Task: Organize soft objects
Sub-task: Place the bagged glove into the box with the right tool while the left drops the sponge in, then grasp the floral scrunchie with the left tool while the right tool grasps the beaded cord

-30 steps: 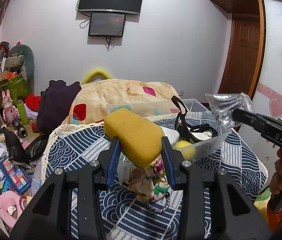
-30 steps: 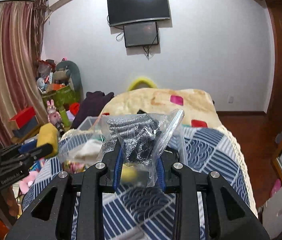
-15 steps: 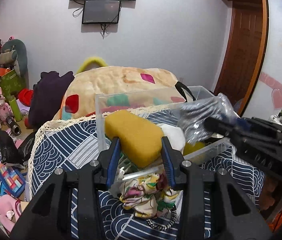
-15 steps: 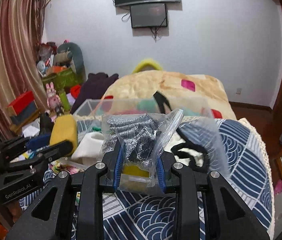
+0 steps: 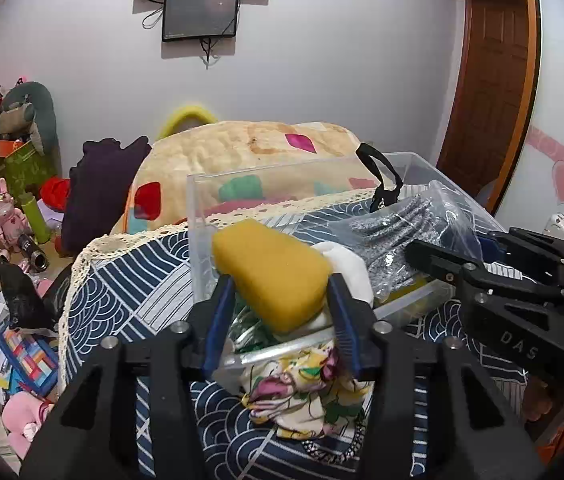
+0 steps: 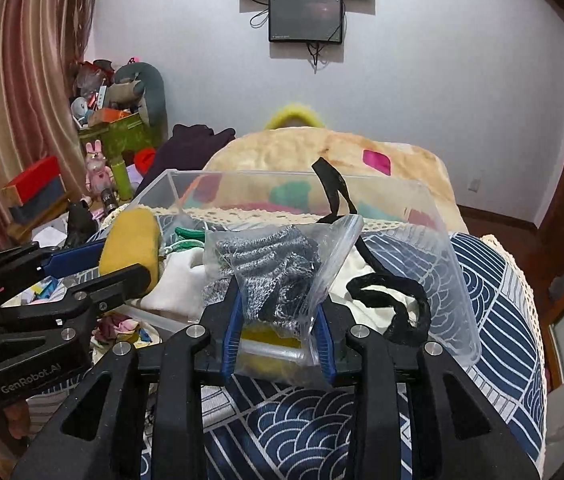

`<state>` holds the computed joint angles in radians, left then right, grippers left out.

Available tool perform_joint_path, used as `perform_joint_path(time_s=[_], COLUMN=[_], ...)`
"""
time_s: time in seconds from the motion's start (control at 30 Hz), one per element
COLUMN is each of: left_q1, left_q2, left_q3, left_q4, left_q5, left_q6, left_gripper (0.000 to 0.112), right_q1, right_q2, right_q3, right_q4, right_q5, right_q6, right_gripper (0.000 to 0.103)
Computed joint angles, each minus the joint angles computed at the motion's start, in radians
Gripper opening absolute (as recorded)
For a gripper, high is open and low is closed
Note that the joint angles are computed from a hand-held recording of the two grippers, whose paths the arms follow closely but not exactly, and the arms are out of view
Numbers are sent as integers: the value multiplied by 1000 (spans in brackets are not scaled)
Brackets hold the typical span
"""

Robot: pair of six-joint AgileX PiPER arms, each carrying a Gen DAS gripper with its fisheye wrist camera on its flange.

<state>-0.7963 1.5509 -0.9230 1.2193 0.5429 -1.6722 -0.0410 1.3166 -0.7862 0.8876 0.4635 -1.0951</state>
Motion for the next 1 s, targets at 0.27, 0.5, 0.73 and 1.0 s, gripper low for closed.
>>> perform_joint_path(time_s=[0.27,0.5,0.73,1.0], left_q1=[-12,-75,-126,-86], left_q2=[-55,-138,-229,-191], left_q3=[31,99,180,248], left_q4=[-47,21,54,88], left_q5=[-6,33,56,-15], left_q6=[25,-79,-148,-226], left_gripper=[52,62,62,62], right_q1=[-63,-130,-176,-167], right_q2=[-55,-112,-178,-183], right_q3=[33,55,84,151], right_q4=[52,130,167,166], right_q5=[53,129,191,205], right_q6=[-77,-160,-189,-222], right_gripper=[55,72,76,76])
